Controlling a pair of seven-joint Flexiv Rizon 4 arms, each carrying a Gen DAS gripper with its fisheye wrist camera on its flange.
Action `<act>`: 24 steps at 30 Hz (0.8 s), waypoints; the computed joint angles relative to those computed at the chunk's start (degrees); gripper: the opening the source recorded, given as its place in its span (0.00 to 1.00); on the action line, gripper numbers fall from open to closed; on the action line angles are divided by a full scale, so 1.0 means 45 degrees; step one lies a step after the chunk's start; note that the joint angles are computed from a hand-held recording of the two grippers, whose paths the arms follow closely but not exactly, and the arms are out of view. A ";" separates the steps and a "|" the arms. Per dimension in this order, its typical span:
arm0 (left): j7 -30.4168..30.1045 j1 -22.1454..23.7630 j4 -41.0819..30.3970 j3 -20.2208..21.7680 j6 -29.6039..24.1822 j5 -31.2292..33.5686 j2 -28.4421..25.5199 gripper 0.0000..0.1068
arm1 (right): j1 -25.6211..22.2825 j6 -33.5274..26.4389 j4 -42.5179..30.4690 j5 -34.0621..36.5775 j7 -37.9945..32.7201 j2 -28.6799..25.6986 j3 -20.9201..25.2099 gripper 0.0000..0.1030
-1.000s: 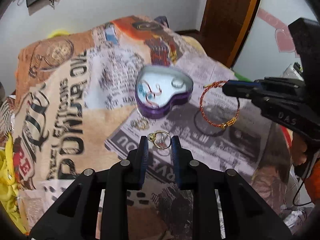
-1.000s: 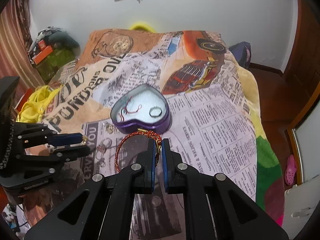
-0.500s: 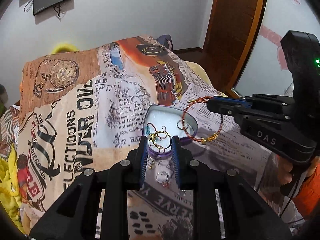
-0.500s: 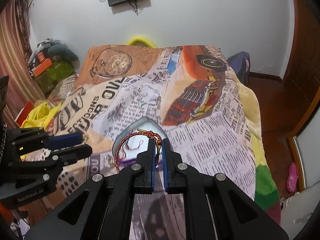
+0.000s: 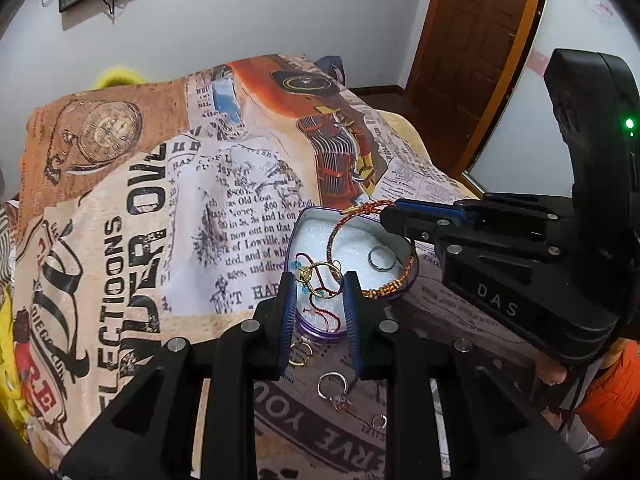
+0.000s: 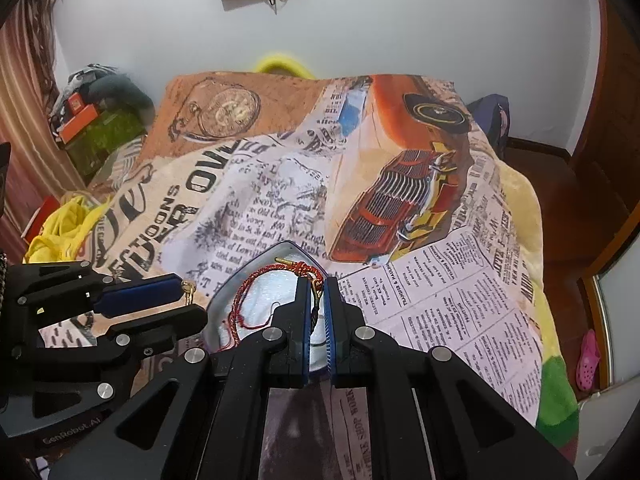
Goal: Organize jewelry
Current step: 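Open the left tool over the tin while the right tool releases the bracelet inside, then lift both open tools away from the tin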
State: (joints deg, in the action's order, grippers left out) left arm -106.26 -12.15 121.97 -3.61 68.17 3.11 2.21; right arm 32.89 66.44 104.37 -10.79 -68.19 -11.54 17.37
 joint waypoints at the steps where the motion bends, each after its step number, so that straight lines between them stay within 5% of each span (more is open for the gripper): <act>1: 0.0083 0.0001 -0.0014 -0.0006 0.0027 -0.0092 -0.0084 0.21 | -0.0010 -0.0051 -0.0063 0.0039 -0.0054 -0.0054 0.0007 0.05; 24: 0.0129 -0.0067 -0.0046 0.0092 -0.0239 -0.0263 -0.0205 0.21 | -0.0013 -0.1729 -0.0866 0.1169 -0.1208 -0.0187 0.0232 0.09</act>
